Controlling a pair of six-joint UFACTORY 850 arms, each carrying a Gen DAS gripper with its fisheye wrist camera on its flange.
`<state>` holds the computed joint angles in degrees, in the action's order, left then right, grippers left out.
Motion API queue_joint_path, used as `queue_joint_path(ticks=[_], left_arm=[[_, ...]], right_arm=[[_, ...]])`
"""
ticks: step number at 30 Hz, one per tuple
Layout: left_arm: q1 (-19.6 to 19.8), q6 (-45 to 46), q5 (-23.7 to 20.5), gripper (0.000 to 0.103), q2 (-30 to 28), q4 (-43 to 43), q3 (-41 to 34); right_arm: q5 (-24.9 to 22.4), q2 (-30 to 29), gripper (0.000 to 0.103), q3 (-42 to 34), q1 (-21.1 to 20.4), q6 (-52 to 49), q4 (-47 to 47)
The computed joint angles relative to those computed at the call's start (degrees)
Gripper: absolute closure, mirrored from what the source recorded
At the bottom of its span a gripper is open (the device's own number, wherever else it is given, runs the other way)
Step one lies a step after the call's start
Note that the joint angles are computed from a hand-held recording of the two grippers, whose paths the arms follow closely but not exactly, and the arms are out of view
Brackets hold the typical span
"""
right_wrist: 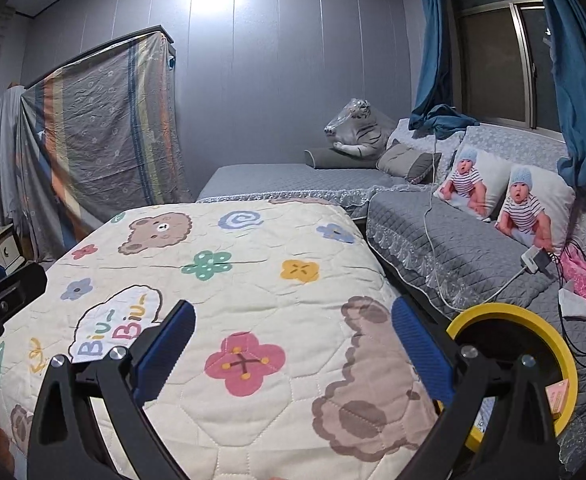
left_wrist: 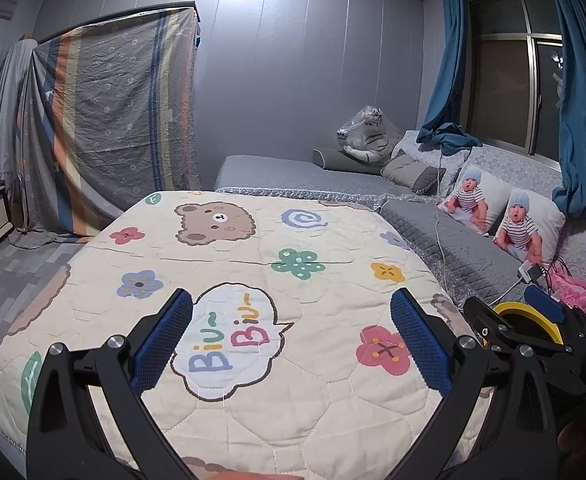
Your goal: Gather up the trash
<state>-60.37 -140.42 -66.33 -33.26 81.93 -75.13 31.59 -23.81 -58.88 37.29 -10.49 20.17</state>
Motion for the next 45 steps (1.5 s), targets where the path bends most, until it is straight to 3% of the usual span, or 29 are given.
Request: queue_joint_path(ticks=[45], left_arm=[[-0.9, -1.1, -0.4, 0.008, -0.9, -0.9, -0.6]], right_arm=[[-0.9, -1.5, 0.008, -0.1, 0.2, -2.1, 3.0]])
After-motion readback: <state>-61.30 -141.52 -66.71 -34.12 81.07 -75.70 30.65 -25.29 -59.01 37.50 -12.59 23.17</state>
